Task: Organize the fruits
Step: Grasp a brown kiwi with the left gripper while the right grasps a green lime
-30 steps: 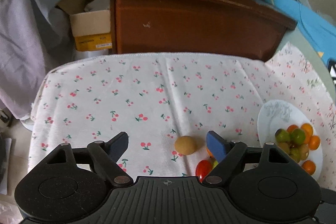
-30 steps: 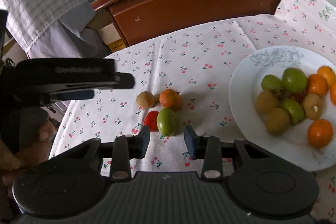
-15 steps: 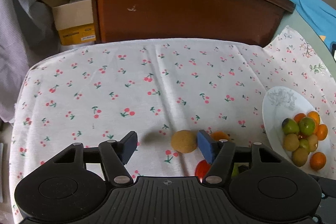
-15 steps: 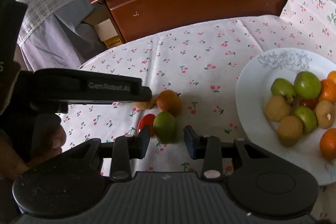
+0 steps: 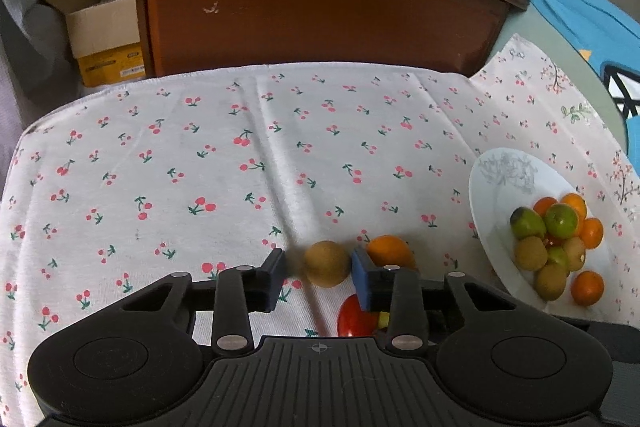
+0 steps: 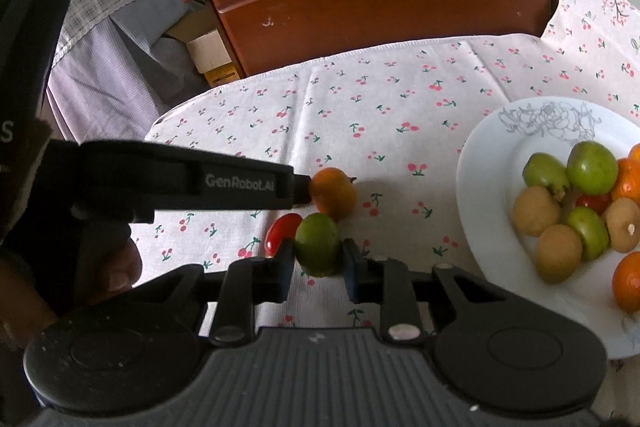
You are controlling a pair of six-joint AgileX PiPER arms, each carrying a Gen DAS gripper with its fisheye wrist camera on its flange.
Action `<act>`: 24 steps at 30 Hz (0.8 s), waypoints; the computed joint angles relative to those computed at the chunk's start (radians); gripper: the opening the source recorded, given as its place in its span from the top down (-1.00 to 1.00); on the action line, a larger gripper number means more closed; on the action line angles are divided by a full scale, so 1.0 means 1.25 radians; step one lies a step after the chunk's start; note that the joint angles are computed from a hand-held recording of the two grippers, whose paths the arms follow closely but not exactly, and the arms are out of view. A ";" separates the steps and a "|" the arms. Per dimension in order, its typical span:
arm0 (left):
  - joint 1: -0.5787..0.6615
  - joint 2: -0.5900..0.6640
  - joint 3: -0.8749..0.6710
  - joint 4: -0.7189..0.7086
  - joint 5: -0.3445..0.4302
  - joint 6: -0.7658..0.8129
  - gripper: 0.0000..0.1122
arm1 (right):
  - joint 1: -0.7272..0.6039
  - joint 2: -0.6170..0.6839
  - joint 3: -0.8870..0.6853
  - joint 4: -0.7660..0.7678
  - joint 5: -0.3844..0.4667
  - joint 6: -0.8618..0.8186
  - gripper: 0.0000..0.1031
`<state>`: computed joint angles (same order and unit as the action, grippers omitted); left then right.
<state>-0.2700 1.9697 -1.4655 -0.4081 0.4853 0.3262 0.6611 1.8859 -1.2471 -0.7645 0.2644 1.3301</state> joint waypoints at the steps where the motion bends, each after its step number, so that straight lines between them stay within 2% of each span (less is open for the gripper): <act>1: -0.002 -0.001 0.003 0.003 -0.003 0.000 0.41 | 0.000 0.000 -0.001 0.001 0.001 -0.001 0.51; 4: -0.007 -0.004 0.011 0.012 -0.014 0.002 0.42 | 0.001 0.001 -0.004 0.006 0.005 -0.009 0.51; 7: -0.011 -0.008 0.019 0.010 -0.021 0.013 0.60 | 0.002 0.000 -0.003 0.011 0.008 -0.008 0.51; 17: -0.016 -0.026 0.028 0.049 -0.018 -0.034 0.60 | -0.004 -0.012 -0.003 0.072 0.015 -0.046 0.51; 24: -0.006 -0.067 0.054 0.026 -0.020 -0.018 0.60 | 0.000 -0.040 0.008 0.055 0.021 -0.024 0.51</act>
